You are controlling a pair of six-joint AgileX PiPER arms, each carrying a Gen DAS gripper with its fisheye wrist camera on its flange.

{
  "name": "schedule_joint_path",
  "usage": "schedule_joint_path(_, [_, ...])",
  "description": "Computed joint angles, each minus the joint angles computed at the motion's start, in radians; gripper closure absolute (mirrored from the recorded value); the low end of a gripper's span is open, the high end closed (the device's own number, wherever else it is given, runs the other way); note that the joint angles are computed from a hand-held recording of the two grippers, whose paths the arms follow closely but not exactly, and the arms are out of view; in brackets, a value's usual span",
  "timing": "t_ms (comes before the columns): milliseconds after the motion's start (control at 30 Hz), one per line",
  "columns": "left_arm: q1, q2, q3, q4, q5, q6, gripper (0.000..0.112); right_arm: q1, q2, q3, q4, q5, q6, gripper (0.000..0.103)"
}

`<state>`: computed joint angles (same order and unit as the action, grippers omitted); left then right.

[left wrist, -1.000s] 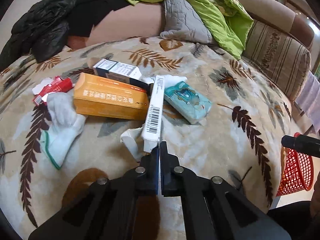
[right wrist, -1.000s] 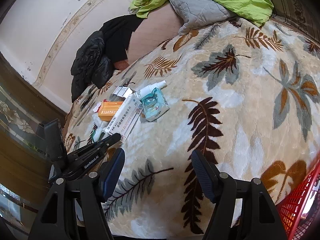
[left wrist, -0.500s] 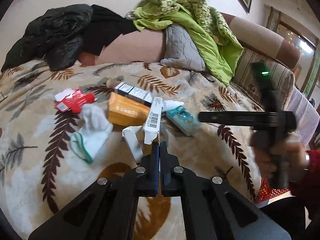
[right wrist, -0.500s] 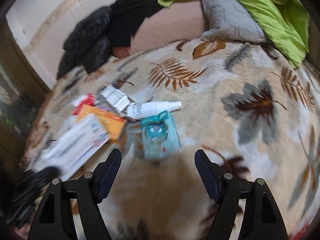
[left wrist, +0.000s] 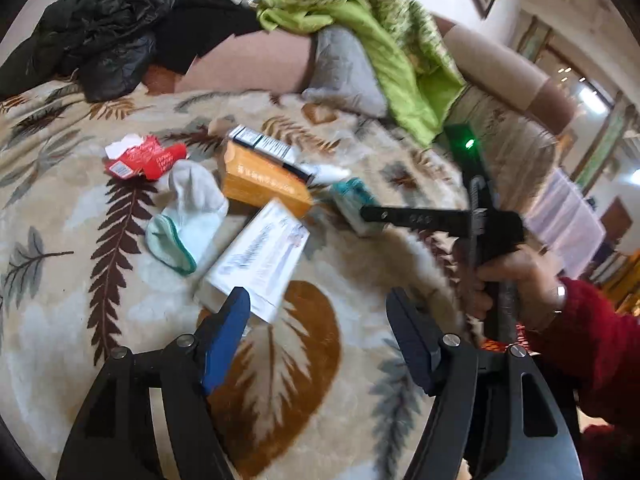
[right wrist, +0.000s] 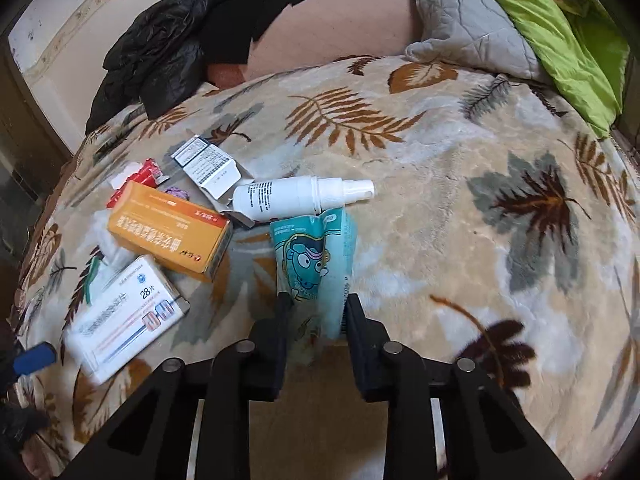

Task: Collect trash
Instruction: 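Grasp the teal wipe pack with the right gripper while the left gripper lifts the white box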

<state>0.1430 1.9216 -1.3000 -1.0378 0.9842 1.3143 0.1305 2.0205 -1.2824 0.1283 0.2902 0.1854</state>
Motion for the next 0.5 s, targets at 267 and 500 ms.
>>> schedule_joint_path(267, [-0.053,-0.037,0.049,-0.091,-0.206,0.036,0.043,0.023,-0.094,0.110,0.038,-0.039,0.015,0.080])
schedule_joint_path(500, [-0.266,0.018,0.002,0.224,-0.507,-0.136,0.043,0.037,-0.211,0.251,0.095,-0.111,0.028,0.080])
